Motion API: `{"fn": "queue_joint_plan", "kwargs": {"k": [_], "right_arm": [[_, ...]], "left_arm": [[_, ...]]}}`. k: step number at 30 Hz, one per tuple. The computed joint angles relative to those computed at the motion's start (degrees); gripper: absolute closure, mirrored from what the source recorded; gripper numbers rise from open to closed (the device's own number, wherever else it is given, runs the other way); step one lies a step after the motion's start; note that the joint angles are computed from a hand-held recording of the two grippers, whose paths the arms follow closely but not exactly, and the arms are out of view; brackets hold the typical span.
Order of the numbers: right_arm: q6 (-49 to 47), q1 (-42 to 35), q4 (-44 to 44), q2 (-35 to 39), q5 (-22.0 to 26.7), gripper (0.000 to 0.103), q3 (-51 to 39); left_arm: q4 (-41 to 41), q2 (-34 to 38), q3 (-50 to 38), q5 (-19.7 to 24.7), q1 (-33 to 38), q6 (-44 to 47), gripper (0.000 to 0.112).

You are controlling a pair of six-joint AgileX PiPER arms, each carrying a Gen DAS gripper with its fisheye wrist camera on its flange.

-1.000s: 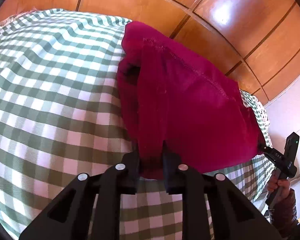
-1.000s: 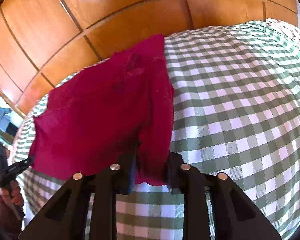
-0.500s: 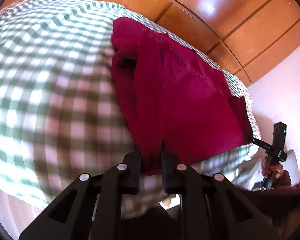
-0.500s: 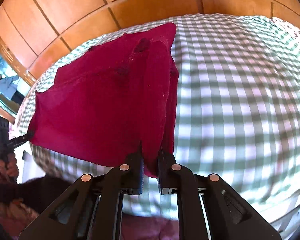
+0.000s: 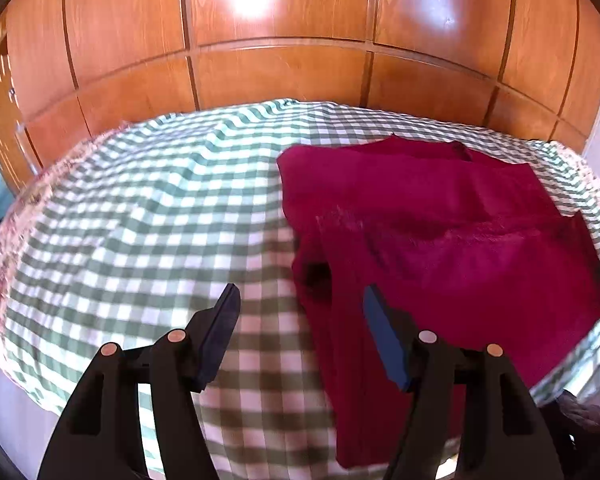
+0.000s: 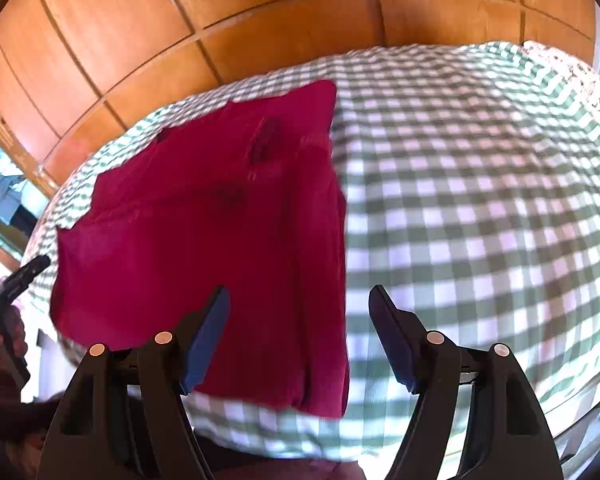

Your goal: Fold small clothes

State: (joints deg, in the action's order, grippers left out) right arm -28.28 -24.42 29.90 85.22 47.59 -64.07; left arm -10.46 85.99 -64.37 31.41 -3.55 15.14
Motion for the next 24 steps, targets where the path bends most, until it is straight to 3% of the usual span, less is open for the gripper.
{"fn": "queue_joint_plan", "kwargs": {"k": [7, 20, 24], "right_arm": [[4.5, 3.5, -4.2, 4.8, -3.7, 0.032, -5.5], [9.1, 5.2, -6.1, 11.2, -4.8, 0.032, -12.1], [10.1, 5.3, -6.5, 11.4, -5.3, 0.032, -12.5]], "left_arm": [[2.2, 2.4, -2.0, 0.3, -0.9, -2.5, 0.049], [1.1, 5.9, -4.3, 0.0, -1.1, -2.2, 0.049], [-7.4, 7.7, -6.3, 2.3, 0.9, 4.6, 0.065]]}}
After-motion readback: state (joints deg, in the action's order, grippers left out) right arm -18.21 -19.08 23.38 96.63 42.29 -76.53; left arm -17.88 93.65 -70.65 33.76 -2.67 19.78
